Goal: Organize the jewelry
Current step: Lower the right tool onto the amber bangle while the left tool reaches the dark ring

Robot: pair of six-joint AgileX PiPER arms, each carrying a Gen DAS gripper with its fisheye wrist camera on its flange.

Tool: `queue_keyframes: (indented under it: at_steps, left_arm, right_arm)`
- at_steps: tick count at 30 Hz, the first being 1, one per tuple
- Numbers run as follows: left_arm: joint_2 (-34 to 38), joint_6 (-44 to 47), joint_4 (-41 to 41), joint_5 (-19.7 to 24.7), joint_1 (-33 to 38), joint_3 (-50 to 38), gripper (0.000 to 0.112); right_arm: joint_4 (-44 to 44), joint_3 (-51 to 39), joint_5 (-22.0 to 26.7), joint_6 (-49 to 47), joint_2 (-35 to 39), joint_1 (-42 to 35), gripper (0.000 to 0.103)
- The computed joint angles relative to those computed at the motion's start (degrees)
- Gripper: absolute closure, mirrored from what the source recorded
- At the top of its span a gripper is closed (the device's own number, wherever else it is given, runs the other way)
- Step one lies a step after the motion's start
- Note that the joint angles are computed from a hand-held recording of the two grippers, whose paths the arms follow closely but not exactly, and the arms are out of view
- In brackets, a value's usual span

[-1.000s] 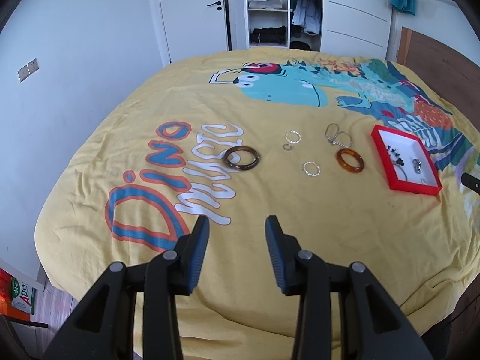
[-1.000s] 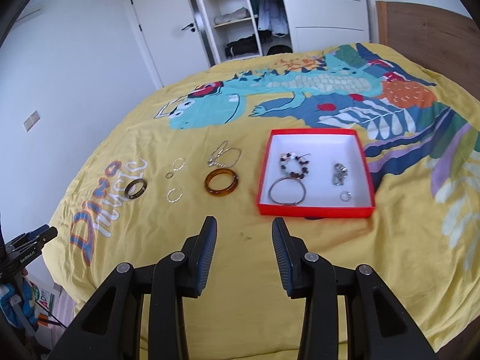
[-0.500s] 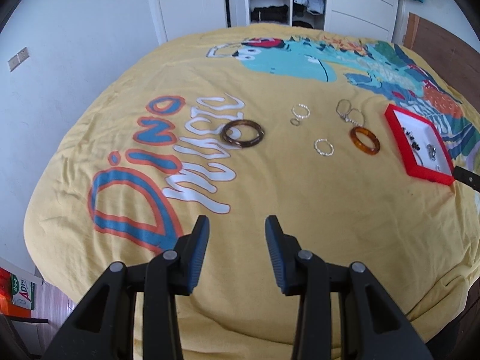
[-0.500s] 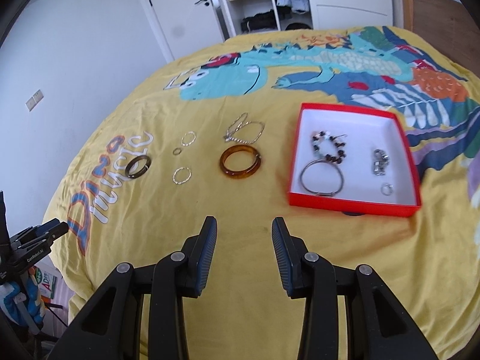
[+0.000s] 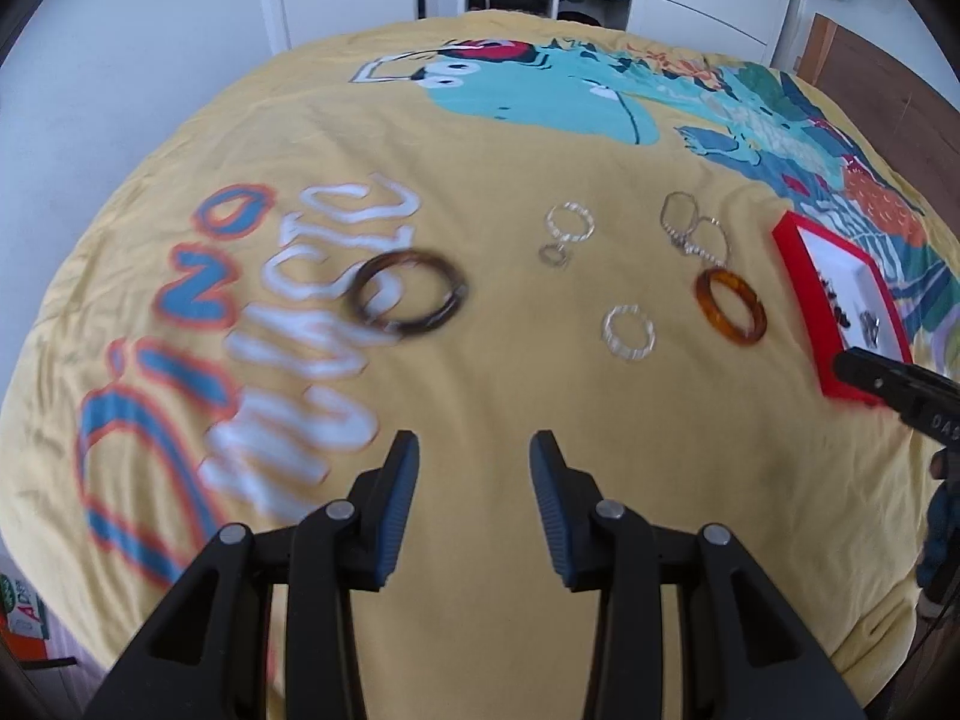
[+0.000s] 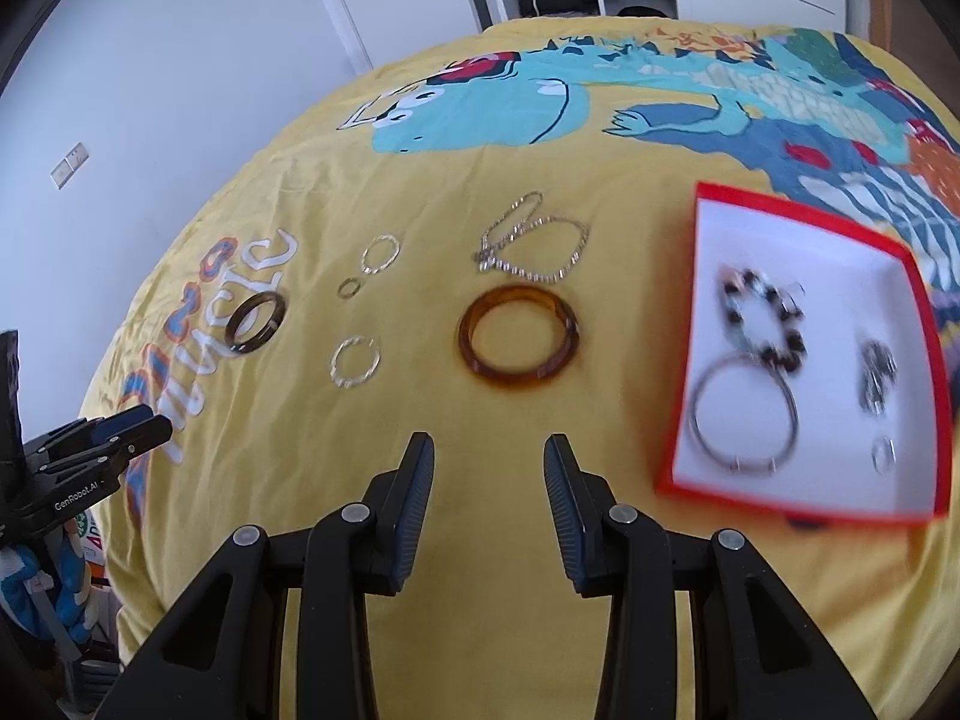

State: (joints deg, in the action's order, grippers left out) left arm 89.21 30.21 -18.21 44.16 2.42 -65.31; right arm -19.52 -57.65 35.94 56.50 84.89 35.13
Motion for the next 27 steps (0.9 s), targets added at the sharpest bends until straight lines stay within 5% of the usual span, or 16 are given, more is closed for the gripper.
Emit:
queue_keyframes:
  at_steps: [14, 27]
  left_arm:
    - [25.45, -7.79, 0.72, 5.51, -9.31, -29.08, 0.075]
    - [36.99, -12.62, 4.60, 6.88, -12.32, -39.48, 0.075]
  right_arm:
    - [10.01, -19.09, 2.88, -22.30, 19.61, -11.87, 0.065]
    - [13.79, -24.10, 6.21, -28.88, 26.37, -15.02, 0.065]
